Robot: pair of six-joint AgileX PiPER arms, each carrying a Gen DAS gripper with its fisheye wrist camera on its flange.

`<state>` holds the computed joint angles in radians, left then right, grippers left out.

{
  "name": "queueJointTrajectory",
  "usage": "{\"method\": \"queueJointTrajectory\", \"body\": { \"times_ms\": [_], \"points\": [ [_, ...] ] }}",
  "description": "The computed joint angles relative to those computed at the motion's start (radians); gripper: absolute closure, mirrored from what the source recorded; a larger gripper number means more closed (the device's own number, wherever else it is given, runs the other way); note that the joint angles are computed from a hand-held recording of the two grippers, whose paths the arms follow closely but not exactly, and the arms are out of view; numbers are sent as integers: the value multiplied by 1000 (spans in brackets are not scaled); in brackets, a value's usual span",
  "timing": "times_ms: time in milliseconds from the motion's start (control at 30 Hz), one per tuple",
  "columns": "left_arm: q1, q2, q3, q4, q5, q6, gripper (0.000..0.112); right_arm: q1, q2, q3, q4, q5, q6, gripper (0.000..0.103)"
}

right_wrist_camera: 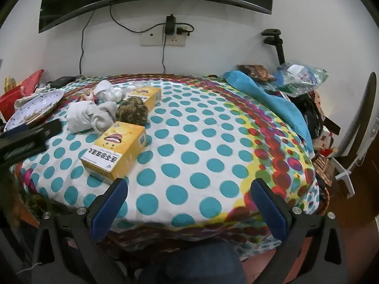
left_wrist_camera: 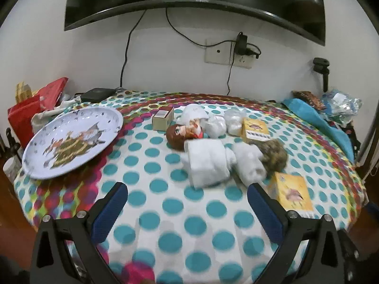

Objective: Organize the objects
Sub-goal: 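Grasp the white folded towel with the left gripper while the right approaches the yellow box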

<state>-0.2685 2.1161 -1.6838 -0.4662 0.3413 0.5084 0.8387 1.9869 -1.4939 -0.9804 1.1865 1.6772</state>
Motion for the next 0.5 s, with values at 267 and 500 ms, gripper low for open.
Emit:
{"method": "queueJointTrajectory", "body": {
  "times_ms": [267,500],
  "points": [
    [-30,240,-423,292,251,-290,9,-71,15,2,57,-144,-52,0],
    [-58,371,-656,376,378,-361,9,-93,19,17,48,-179,-45,0]
  ]
}}
